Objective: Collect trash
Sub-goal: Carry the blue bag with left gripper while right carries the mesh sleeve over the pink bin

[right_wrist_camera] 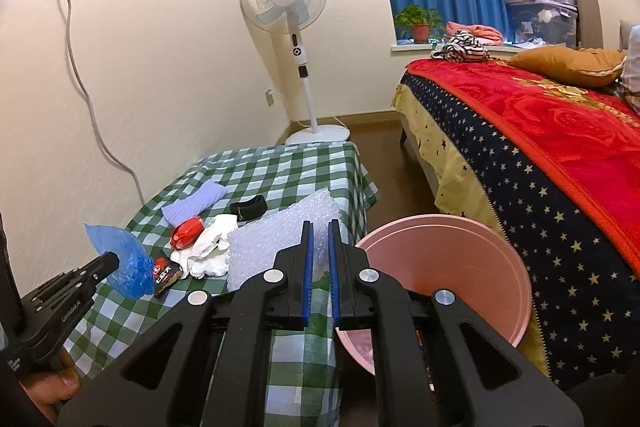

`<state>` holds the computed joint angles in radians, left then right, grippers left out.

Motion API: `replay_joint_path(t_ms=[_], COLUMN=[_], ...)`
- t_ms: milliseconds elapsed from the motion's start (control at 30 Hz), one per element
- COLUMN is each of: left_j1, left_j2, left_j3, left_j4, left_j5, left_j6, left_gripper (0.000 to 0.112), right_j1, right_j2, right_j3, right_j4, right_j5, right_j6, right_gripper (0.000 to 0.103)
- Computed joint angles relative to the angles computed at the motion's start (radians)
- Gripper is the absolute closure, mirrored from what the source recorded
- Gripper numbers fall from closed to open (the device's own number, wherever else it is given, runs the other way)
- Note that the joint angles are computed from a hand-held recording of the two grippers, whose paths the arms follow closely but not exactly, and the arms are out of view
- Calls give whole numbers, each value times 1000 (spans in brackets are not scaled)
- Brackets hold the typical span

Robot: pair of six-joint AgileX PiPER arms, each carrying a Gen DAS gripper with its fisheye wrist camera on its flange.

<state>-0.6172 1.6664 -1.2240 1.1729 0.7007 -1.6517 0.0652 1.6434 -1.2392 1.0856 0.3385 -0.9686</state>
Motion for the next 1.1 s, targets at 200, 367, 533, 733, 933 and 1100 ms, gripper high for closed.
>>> replay_joint_path(t_ms=[200, 367, 533, 733, 933, 1100], left_j1=[-9, -20, -35, -50, -58, -67], left_j2=[18, 42, 75, 142, 227, 319], left_j3=[-21, -48, -103, -211, -333, -478], left_j4=[0, -6, -33, -108, -188, -286], left_j5=[-28, -59, -94, -126, -165, -196], left_j6=[11, 34, 95, 215, 315, 461], left_gripper=[112, 112, 112, 112, 112, 112], right_j1=[-28, -77, -129, -151, -171, -173], right_j2=[-12, -19, -22, 10, 69, 95], right_j3=[4, -12, -49, -133, -209, -211], right_j4=[-58, -141, -236, -503, -597, -568], right_j5=[-16, -12, 6, 11, 41, 9], right_j6=[65, 166, 272, 527, 642, 613], right_gripper=[96, 96, 96, 96, 96, 96])
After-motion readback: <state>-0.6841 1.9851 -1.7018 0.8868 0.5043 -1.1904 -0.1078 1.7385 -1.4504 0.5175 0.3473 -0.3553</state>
